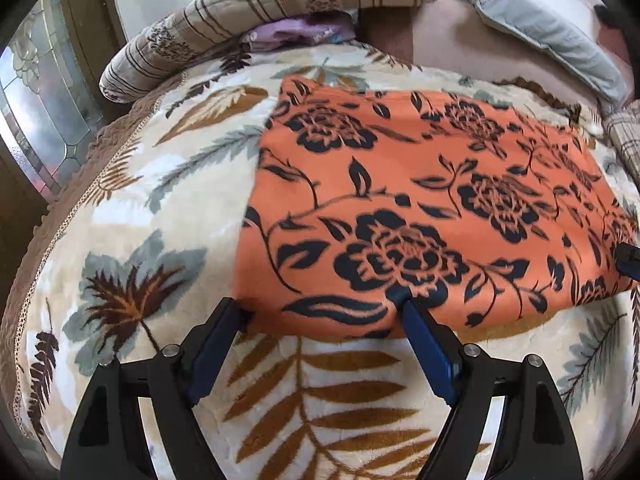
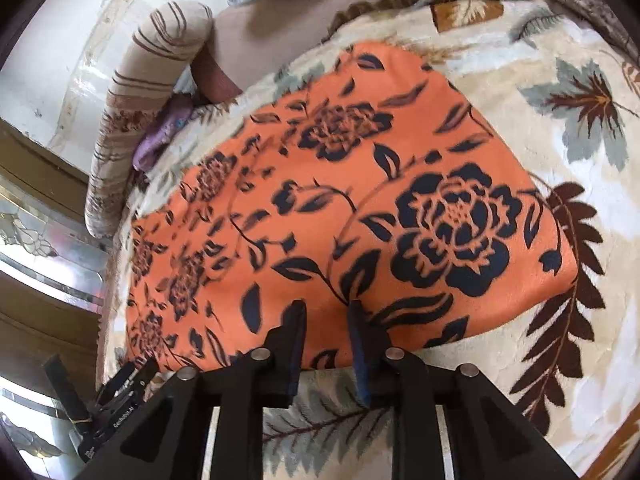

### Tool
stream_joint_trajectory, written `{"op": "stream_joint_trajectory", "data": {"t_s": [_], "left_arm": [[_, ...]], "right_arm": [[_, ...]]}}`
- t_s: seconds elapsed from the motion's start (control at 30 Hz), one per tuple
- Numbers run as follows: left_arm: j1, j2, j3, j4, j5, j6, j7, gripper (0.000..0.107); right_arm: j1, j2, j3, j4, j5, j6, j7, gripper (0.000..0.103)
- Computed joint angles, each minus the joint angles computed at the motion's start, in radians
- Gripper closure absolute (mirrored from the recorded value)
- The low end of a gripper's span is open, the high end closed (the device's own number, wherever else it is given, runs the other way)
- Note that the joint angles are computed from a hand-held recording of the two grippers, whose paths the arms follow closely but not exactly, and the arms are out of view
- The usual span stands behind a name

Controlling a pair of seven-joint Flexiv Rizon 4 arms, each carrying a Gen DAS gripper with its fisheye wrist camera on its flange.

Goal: Fold small clothes

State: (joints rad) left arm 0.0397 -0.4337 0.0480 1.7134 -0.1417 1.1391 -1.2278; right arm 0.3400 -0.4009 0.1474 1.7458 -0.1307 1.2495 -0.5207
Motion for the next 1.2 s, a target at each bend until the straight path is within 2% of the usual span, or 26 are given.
{"op": "stream_joint_trajectory", "data": {"t_s": [0.03, 0.07, 0.1, 0.13, 0.17, 0.23, 0.33, 0.4, 0.47, 0.6, 0.7, 0.8, 0.93, 1.0, 1.07, 1.17, 1.2], "left_arm": [[0.004, 0.000, -0.002, -0.001, -0.005, 0.007, 0.001, 0.023], [0.007, -0.002, -0.003, -0.003, -0.010, 0.020, 0.000, 0.023], [0.008, -0.006, 0.000, -0.006, -0.010, 0.027, -0.004, 0.023], [0.007, -0.012, 0.004, -0.015, -0.006, 0.025, -0.008, 0.023], [0.002, -0.022, 0.015, -0.030, 0.006, 0.013, -0.017, 0.023], [-0.009, -0.044, 0.038, -0.066, 0.035, -0.029, -0.046, 0.023], [0.011, -0.055, 0.018, -0.079, 0.021, -0.060, -0.035, 0.023], [0.021, -0.055, 0.006, -0.078, 0.013, -0.047, -0.014, 0.023], [0.024, -0.056, 0.003, -0.075, 0.010, -0.018, -0.006, 0.023], [0.037, -0.064, -0.010, -0.078, -0.015, 0.023, 0.015, 0.023], [0.030, -0.079, -0.001, -0.091, -0.010, 0.040, 0.013, 0.023], [0.030, -0.091, -0.002, -0.100, -0.012, 0.062, 0.015, 0.023], [0.010, -0.111, 0.020, -0.121, 0.016, 0.084, 0.003, 0.023], [0.002, -0.119, 0.028, -0.131, 0.030, 0.087, -0.002, 0.023], [-0.001, -0.123, 0.033, -0.135, 0.036, 0.089, -0.010, 0.023], [0.003, -0.126, 0.034, -0.145, 0.025, 0.075, -0.035, 0.023], [0.002, -0.127, 0.038, -0.150, 0.024, 0.070, -0.048, 0.023]], "right_arm": [[0.005, 0.001, -0.005, 0.002, -0.009, 0.015, -0.001, 0.070], [0.011, -0.001, -0.011, 0.001, -0.021, 0.034, -0.004, 0.063], [0.016, -0.006, -0.013, -0.003, -0.030, 0.050, -0.010, 0.046], [0.020, -0.011, -0.014, -0.007, -0.037, 0.066, -0.014, 0.038], [0.023, -0.019, -0.011, -0.015, -0.042, 0.078, -0.025, 0.035], [-0.018, -0.057, 0.063, -0.077, -0.001, 0.030, -0.122, 0.035], [0.003, -0.091, 0.059, -0.149, -0.007, -0.114, -0.175, 0.041], [0.022, -0.100, 0.034, -0.171, -0.027, -0.151, -0.197, 0.056], [0.018, -0.102, 0.011, -0.178, -0.031, -0.106, -0.214, 0.061], [-0.021, -0.126, -0.023, -0.204, -0.012, -0.015, -0.212, 0.061], [-0.082, -0.193, 0.005, -0.290, 0.041, -0.036, -0.243, 0.061], [-0.086, -0.251, -0.033, -0.368, 0.029, -0.080, -0.238, 0.061], [-0.088, -0.303, -0.081, -0.418, 0.019, -0.066, -0.199, 0.061], [-0.090, -0.312, -0.117, -0.409, 0.009, -0.071, -0.146, 0.066], [-0.126, -0.310, -0.092, -0.362, 0.051, 0.054, -0.138, 0.067], [-0.071, -0.275, -0.171, -0.319, -0.003, 0.052, -0.047, 0.066], [-0.050, -0.262, -0.196, -0.301, -0.028, 0.065, -0.018, 0.063]]}}
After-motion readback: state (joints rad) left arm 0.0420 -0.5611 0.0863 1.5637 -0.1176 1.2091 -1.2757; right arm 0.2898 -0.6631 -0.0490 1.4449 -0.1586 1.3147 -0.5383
